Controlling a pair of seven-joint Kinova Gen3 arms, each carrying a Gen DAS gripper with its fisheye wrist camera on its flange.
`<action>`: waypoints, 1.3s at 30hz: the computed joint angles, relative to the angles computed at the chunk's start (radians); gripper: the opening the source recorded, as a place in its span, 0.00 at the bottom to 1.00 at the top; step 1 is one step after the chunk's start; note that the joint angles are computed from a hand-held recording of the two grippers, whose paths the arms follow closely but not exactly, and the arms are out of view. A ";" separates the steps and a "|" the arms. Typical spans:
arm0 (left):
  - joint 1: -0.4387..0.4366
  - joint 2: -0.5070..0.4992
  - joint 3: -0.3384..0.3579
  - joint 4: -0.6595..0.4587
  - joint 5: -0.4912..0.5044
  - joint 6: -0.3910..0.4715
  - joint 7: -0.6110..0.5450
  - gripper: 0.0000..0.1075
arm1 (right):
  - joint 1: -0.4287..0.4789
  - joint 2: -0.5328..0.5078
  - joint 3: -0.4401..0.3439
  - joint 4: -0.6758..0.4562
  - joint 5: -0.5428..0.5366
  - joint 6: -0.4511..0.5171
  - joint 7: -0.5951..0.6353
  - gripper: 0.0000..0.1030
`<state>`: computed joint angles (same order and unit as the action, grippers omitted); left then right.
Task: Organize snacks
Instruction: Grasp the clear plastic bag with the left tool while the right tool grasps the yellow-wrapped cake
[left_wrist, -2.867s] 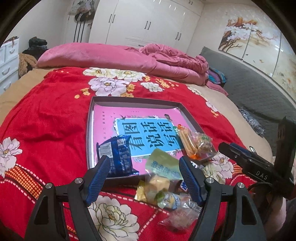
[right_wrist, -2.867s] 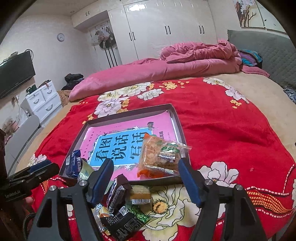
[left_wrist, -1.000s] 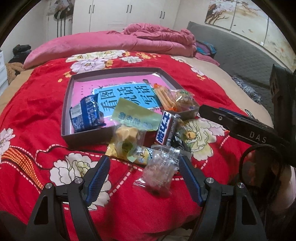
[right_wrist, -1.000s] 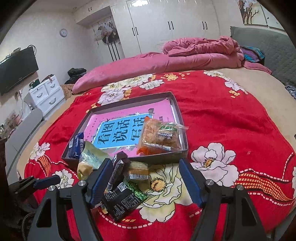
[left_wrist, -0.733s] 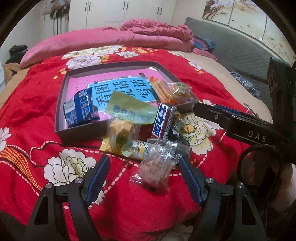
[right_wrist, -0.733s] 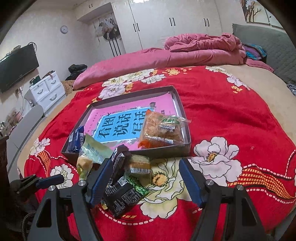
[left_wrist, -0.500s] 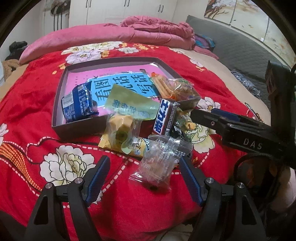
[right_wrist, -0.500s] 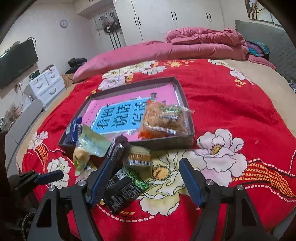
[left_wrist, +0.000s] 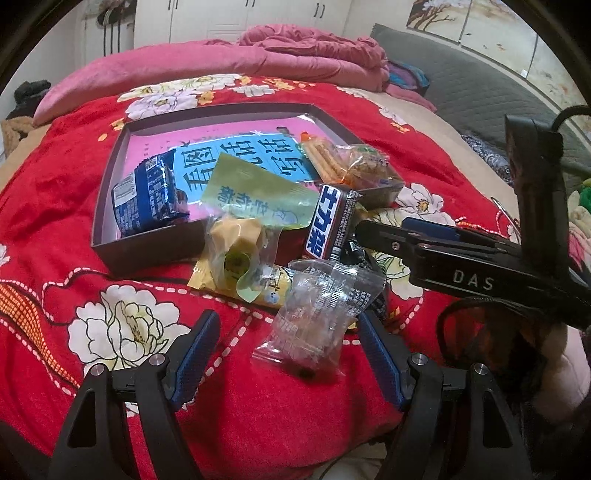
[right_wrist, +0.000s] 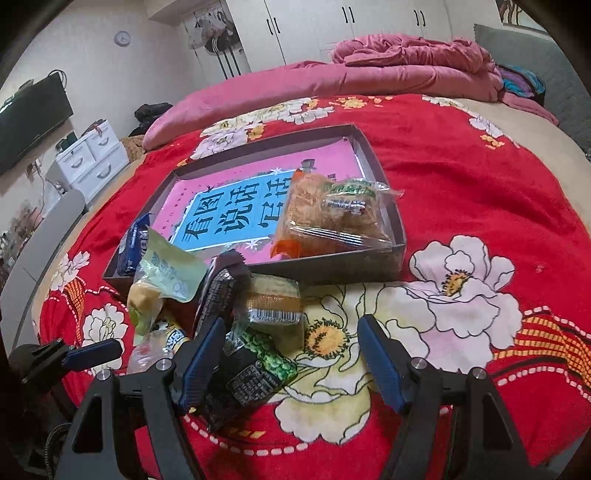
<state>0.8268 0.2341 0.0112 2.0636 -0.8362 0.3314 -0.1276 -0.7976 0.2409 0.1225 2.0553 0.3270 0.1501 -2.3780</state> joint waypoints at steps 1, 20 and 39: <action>-0.005 0.002 0.003 -0.001 0.007 -0.001 -0.004 0.72 | 0.025 0.005 -0.023 -0.003 -0.011 -0.005 0.014 0.71; -0.032 0.049 0.002 -0.050 0.166 0.001 -0.164 0.66 | 0.541 0.124 -0.529 -0.047 -0.319 -0.084 0.447 0.43; -0.042 0.088 0.017 -0.112 0.332 0.046 -0.355 0.38 | 0.659 0.133 -0.635 -0.049 -0.460 -0.074 0.655 0.37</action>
<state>0.7851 0.3222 0.0286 1.9512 -0.5042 0.3770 -0.4830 -0.1390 0.3739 -0.5129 2.0061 -0.1326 0.0760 -1.7234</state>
